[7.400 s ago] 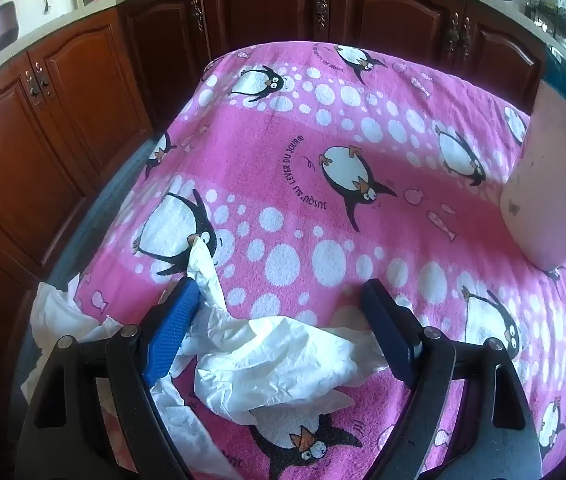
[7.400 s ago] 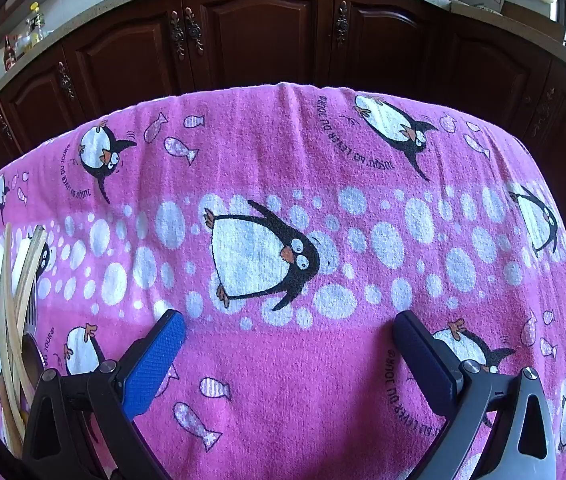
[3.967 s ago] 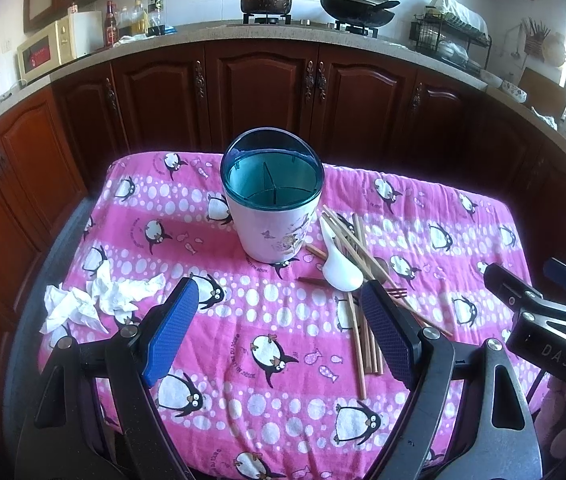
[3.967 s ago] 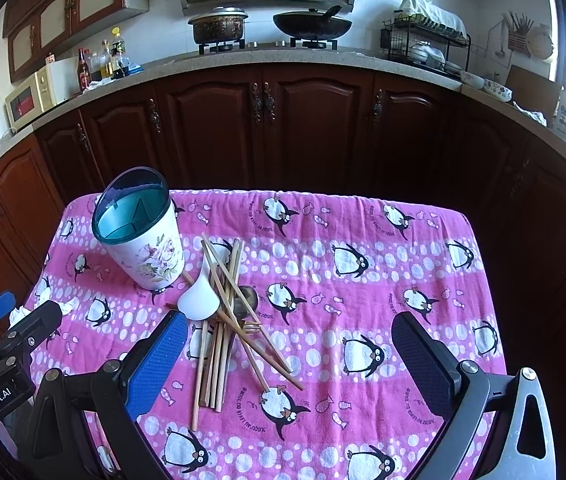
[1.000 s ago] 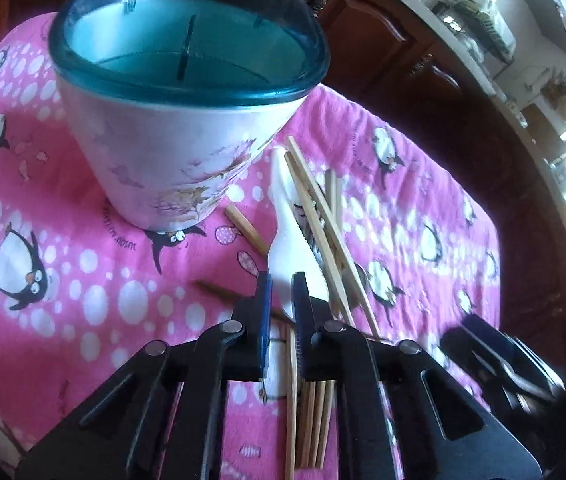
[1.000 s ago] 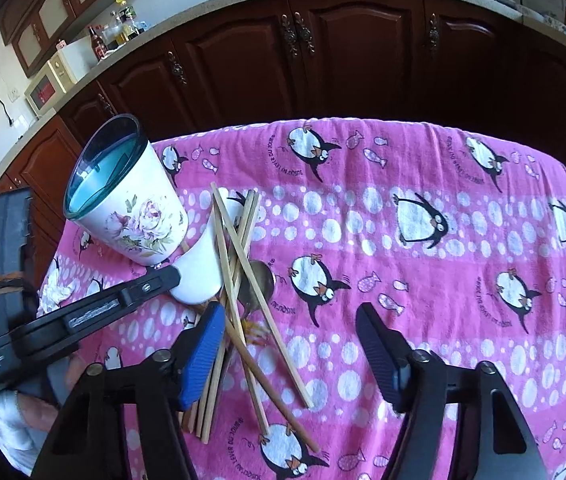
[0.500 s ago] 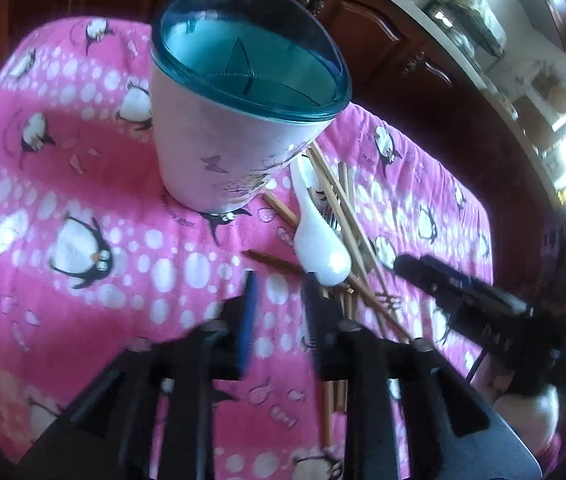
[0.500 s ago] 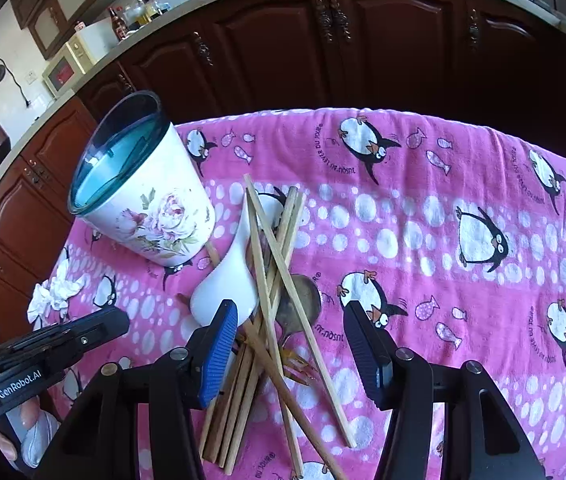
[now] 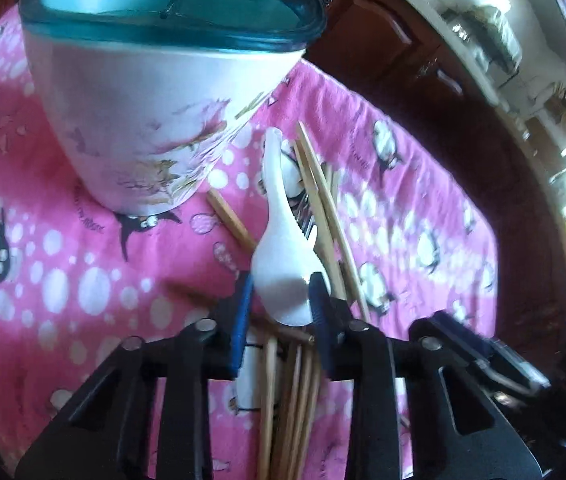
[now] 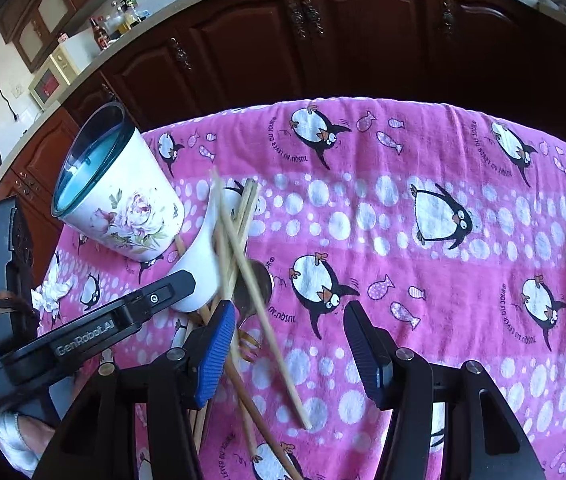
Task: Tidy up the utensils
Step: 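Grasp the white ceramic spoon with the left tool while the right tool grasps a chopstick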
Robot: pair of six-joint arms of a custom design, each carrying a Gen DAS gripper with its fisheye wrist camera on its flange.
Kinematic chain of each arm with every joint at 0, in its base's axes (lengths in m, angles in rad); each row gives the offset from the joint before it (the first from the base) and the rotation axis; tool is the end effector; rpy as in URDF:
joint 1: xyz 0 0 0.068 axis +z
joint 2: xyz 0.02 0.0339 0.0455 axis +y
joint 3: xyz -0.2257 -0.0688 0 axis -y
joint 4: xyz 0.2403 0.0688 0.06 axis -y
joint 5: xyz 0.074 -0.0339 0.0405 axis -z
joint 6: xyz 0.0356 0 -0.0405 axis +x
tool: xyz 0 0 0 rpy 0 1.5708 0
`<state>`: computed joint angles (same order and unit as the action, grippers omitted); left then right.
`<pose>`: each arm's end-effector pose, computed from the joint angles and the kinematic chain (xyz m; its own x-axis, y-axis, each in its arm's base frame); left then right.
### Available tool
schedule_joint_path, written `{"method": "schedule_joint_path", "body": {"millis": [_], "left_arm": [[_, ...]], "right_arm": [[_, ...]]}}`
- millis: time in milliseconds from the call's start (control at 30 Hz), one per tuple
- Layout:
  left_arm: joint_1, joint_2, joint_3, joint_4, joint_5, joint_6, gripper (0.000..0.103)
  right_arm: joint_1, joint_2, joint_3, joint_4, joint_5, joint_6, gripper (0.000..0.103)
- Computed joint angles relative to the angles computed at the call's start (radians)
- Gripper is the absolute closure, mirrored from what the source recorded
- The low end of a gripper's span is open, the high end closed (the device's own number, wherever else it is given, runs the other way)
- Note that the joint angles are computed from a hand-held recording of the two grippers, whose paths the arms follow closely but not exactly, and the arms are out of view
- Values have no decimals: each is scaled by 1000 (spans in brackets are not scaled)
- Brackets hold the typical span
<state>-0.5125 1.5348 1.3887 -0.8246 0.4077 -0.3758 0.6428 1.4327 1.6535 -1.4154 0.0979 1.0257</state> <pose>0.2707 -0.1685 0.2754 -0.9059 0.1231 -0.4052 0.3363 0.7906 -0.5117 0.2026 0.1473 0.3464 -0.8715 0.4105 -0.2682 0.3421 0.9009 0.2670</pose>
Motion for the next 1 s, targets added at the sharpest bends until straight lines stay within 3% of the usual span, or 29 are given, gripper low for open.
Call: {"method": "schedule_joint_path", "body": {"millis": [167, 267, 400, 667, 733, 767, 1000], "left_arm": [[40, -33, 11, -27, 52, 75, 96], [76, -81, 15, -101, 90, 167, 99], [163, -149, -13, -219, 159, 271, 102], [476, -241, -59, -515, 205, 662, 101], [537, -238, -67, -549, 195, 720, 100], [565, -236, -69, -566, 190, 749, 99], [647, -219, -57, -639, 193, 871, 98]], "right_arm": [[-13, 29, 3, 32, -17, -31, 48], [-22, 62, 21, 48, -22, -53, 49], [-39, 111, 41, 78, -44, -94, 59], [-103, 283, 133, 115, -93, -219, 74], [-123, 278, 97, 168, -126, -237, 82], [-130, 288, 100, 164, -141, -241, 93], [-148, 133, -42, 146, -177, -232, 98]]}}
